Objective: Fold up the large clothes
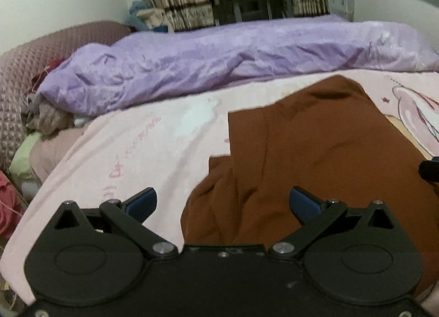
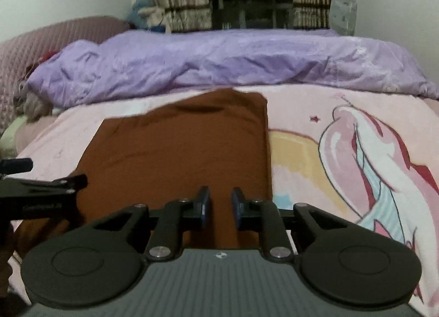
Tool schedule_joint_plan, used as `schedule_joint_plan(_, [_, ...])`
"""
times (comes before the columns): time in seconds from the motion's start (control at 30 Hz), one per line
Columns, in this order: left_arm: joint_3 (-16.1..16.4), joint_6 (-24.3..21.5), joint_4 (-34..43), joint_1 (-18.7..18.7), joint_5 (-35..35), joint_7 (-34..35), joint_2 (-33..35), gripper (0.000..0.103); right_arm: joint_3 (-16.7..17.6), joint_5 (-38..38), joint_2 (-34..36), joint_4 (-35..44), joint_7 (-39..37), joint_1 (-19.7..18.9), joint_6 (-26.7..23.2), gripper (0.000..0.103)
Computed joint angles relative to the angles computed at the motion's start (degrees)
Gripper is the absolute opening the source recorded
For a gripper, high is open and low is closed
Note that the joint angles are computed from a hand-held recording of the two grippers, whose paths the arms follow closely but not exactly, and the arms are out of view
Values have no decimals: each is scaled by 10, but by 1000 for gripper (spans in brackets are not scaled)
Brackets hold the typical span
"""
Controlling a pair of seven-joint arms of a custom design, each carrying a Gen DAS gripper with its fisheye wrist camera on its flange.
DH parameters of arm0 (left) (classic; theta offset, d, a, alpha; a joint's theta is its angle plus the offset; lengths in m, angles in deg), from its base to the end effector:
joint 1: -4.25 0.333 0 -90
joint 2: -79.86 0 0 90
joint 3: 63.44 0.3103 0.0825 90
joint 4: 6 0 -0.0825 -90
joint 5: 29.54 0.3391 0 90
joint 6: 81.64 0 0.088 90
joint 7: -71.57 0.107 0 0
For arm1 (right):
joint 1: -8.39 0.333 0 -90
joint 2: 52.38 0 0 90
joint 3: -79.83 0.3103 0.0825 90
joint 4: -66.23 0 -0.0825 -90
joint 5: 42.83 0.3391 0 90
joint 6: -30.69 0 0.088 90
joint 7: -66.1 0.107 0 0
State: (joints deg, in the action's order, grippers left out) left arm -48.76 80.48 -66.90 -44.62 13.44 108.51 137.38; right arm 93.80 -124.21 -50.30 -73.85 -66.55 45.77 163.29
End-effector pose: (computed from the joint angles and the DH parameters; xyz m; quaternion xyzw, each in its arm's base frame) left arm 0.5650 -0.5312 0.3171 -0.4478 0.7677 -0.3317 0.3163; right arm 0.2950 0.3387 0.3131 -0.5059 0.7404 -0.3317 0.2931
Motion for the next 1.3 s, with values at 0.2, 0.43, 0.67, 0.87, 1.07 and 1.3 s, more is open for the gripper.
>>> schedule_joint_plan(0.2, [-29,-35,67,15,-39,31,56,103,-14,-30,24,1,17,-19,56,23])
schedule_joint_plan(0.43, [-22,-39,102,18,-62,21,87,103,-13,-38,44,11,35,0,19,23])
schedule_joint_plan(0.67, [-6,27,-48,-4,-24,-15,-23,103,0,16,-25,-20,-20,5,30,25])
schedule_joint_plan(0.87, [-75,85,-115,32,-74,67,-61,103,5,13,-57,-42,-32,-12,91,26])
schedule_joint_plan(1.07, [-108,43,-30,46,-168,115,12,103,-10,-5,2,-20,-13,-27,114,26])
schedule_joint_plan(1.3, [-84,80,-81,38,-204,157,-24,103,-8,-24,-18,-31,1,-21,105,31])
